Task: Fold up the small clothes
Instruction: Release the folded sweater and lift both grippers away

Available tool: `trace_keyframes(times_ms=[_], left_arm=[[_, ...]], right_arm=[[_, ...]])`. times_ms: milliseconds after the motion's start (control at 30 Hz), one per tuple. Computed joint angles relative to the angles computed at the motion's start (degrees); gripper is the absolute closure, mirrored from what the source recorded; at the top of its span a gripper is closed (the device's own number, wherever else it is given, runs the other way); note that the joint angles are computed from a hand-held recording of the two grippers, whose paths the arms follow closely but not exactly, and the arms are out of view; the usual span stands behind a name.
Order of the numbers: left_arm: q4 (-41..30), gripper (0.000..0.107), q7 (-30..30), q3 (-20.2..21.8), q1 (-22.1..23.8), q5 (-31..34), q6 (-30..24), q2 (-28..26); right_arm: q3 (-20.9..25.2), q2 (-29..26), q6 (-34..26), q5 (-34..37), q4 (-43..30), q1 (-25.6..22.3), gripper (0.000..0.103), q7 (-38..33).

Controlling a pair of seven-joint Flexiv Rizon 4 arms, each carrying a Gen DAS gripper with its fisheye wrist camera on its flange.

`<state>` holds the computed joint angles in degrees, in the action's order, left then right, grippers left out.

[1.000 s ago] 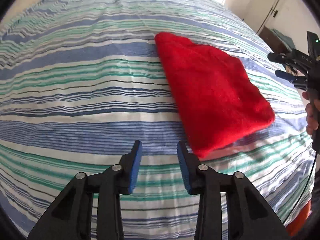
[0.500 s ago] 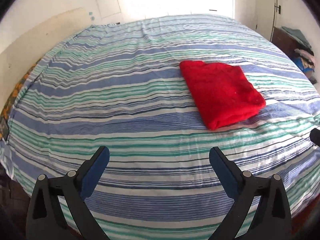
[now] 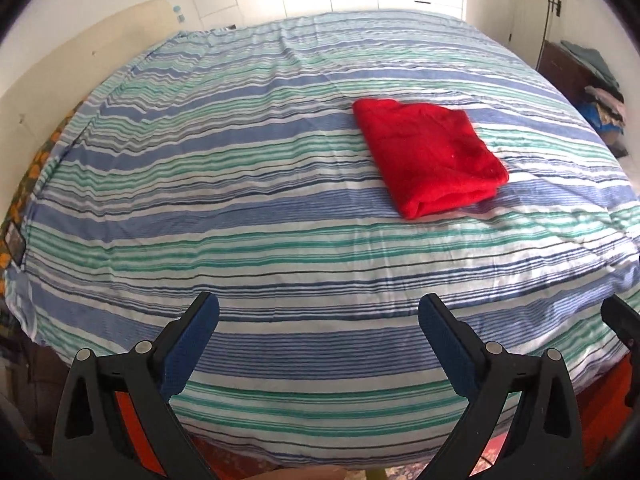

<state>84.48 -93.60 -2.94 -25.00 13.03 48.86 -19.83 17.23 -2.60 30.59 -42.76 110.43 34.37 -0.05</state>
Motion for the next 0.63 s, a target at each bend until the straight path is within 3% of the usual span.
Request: trace_keyframes(times_ms=[633], left_arm=[[4.4, 0.007, 3.6, -1.4, 1.5, -4.2, -0.1, 2.7]], right_arm=[[0.3, -1.0, -1.8, 2.1, -1.3, 1.4, 0.003, -1.6]])
